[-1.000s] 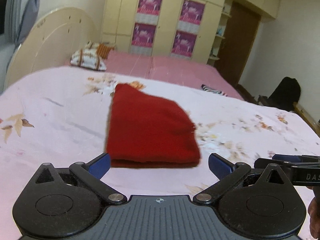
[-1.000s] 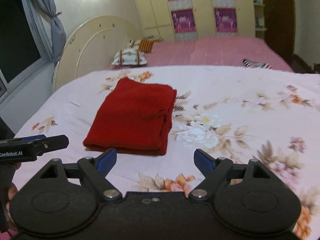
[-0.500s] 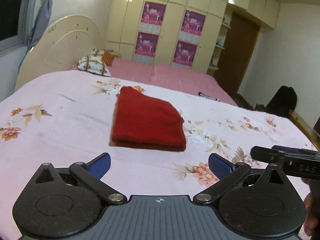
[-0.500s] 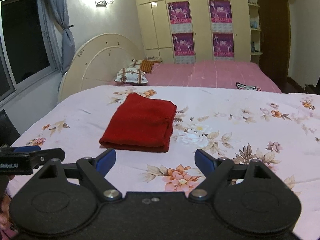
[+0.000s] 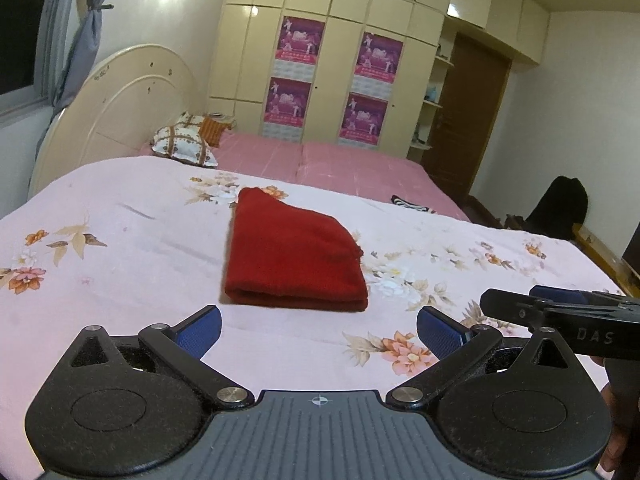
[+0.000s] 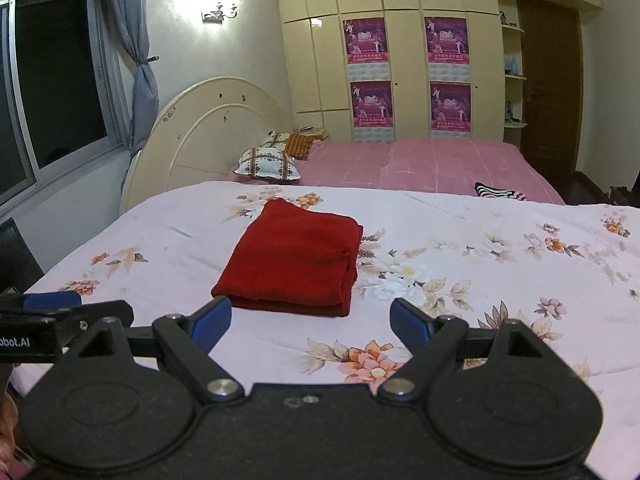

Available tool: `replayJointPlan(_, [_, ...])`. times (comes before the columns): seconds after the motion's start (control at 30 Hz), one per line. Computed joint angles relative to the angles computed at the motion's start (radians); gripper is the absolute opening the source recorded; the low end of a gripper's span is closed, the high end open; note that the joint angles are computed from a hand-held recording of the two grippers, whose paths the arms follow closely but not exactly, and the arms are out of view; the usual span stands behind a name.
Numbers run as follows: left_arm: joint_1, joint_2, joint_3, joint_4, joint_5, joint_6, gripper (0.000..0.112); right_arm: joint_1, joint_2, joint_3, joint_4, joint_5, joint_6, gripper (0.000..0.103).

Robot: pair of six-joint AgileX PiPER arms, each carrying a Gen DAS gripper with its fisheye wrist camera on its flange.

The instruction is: Fold small clothes

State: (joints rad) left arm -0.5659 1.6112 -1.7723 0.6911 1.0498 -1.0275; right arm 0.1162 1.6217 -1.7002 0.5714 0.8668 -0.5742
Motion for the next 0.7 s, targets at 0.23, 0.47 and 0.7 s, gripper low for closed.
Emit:
replayJointPlan(0.23, [-0.002, 0.01, -0.013, 0.002, -0.001, 0.0, 0.103, 0.007, -0.001, 0.003, -0.015, -0.014, 0.019, 0.085])
replayJointPlan(0.47, [0.014, 0.017, -0.026, -0.006, -0.014, 0.017, 0.103, 0.014, 0.003, -0.002, -0.025, -0.02, 0.021, 0.086])
replayJointPlan(0.7, [0.021, 0.025, -0.04, -0.013, -0.014, 0.03, 0.103, 0.014, 0.002, -0.002, -0.025, -0.022, 0.019, 0.086])
